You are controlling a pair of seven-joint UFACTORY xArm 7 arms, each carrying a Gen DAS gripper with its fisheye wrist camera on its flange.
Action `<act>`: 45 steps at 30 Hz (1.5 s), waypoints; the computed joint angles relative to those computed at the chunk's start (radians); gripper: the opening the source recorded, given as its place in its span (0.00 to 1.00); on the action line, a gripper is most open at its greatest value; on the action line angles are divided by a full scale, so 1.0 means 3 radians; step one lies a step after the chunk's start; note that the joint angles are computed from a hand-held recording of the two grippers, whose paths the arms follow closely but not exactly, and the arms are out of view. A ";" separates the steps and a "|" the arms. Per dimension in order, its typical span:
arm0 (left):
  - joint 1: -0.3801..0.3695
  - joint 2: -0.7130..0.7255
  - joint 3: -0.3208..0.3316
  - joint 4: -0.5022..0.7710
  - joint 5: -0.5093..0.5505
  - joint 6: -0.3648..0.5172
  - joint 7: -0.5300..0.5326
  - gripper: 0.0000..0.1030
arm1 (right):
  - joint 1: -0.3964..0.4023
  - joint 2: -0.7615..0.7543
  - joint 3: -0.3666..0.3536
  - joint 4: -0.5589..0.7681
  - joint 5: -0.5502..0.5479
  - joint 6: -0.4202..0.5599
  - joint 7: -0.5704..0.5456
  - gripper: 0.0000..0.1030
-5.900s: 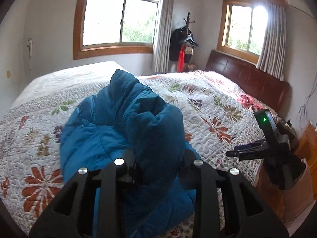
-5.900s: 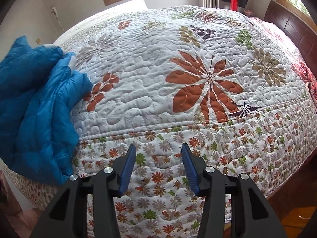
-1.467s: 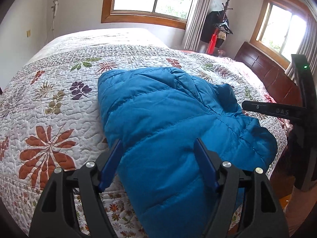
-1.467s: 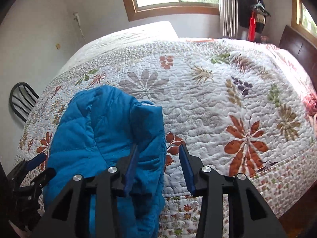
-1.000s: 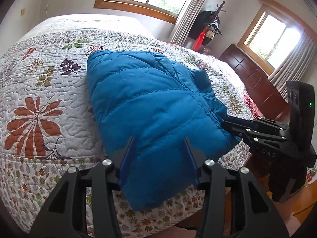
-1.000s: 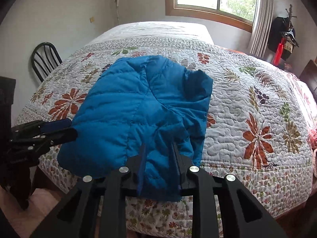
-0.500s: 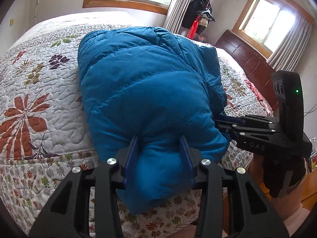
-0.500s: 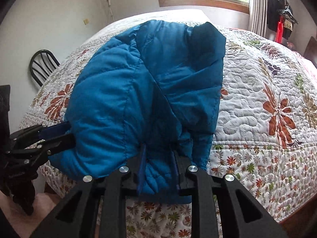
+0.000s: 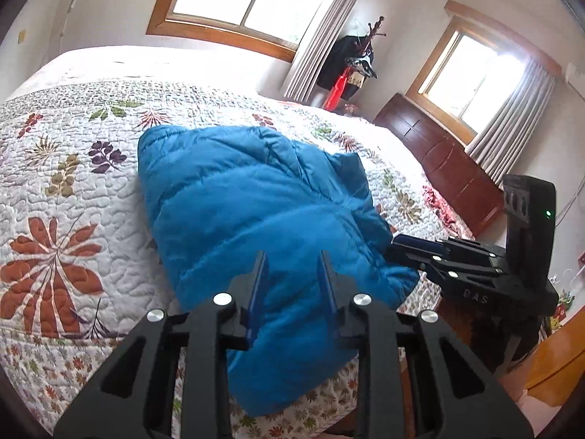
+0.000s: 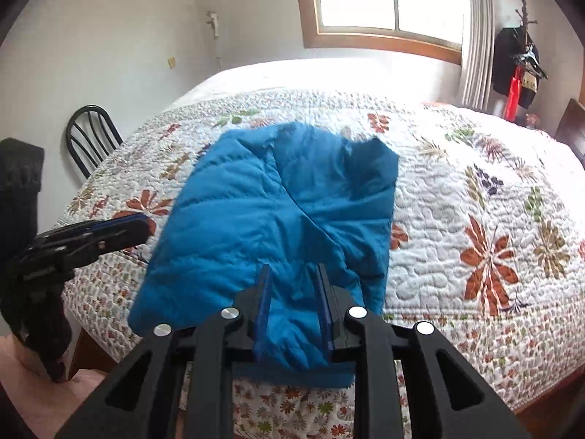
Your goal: Fold large clothes
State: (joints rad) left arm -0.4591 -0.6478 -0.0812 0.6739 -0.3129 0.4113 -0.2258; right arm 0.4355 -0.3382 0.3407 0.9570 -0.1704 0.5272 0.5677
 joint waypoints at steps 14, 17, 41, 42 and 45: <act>-0.0156 0.0715 0.0360 0.0177 -0.0844 0.0157 0.0767 0.05 | 0.0237 0.0947 -0.0129 0.0546 -0.0128 0.0058 0.0013 0.21; -0.0047 0.0718 0.0288 0.0226 -0.0888 0.0231 0.0798 0.04 | 0.0274 0.0958 -0.0166 0.0622 -0.0070 0.0141 -0.0015 0.21; -0.0079 0.0943 0.1022 0.0313 -0.2494 0.0903 0.2095 0.78 | 0.0303 0.0608 -0.0844 -0.0100 0.3246 -0.0223 -0.2047 0.87; -0.0068 0.0995 0.1000 0.0338 -0.2574 0.0912 0.2160 0.80 | 0.0305 0.0635 -0.0855 -0.0103 0.3489 -0.0214 -0.2258 0.87; -0.0013 0.1094 0.0912 0.0376 -0.2790 0.0909 0.2330 0.81 | 0.0265 0.0726 -0.0843 -0.0068 0.4072 -0.0129 -0.2798 0.87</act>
State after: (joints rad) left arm -0.4630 -0.3197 0.1923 0.7868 -1.1498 0.6839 0.4732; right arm 0.5152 -0.1206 0.0880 0.9365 1.0512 0.4886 -0.2717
